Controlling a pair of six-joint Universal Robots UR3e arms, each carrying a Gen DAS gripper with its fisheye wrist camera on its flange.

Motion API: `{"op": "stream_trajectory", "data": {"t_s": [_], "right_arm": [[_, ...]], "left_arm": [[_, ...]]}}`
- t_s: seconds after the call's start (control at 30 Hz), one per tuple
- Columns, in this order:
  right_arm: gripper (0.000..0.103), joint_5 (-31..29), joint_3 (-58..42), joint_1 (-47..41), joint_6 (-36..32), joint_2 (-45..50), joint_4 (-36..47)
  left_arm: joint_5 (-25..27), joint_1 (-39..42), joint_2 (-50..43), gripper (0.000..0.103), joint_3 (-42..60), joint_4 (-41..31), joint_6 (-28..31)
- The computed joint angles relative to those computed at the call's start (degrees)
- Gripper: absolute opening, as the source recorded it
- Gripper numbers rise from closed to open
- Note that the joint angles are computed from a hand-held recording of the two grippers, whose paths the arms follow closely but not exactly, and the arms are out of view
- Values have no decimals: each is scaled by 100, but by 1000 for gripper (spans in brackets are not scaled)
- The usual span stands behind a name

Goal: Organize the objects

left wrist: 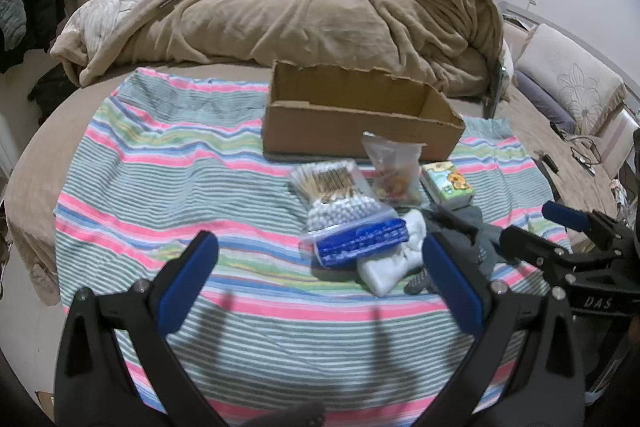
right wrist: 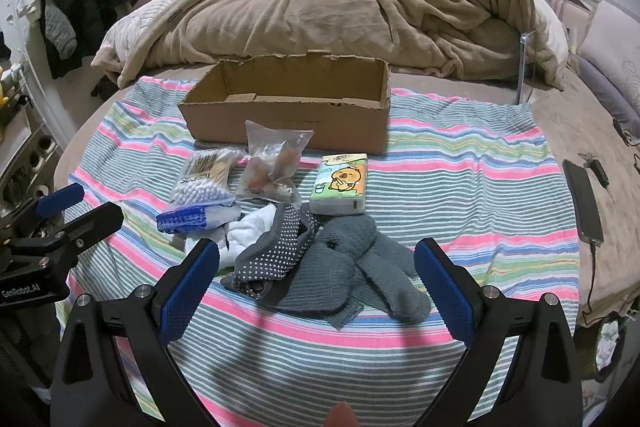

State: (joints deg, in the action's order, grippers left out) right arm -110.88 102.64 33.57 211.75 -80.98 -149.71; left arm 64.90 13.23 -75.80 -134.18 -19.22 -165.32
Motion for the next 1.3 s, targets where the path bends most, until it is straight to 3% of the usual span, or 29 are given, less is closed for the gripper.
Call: {"op": "stream_trajectory", "data": {"t_s": [1.3], "right_arm": [[98, -77, 22, 40, 45, -56, 55]], "left_arm": [[6, -33, 102, 102, -11, -143, 19]]}}
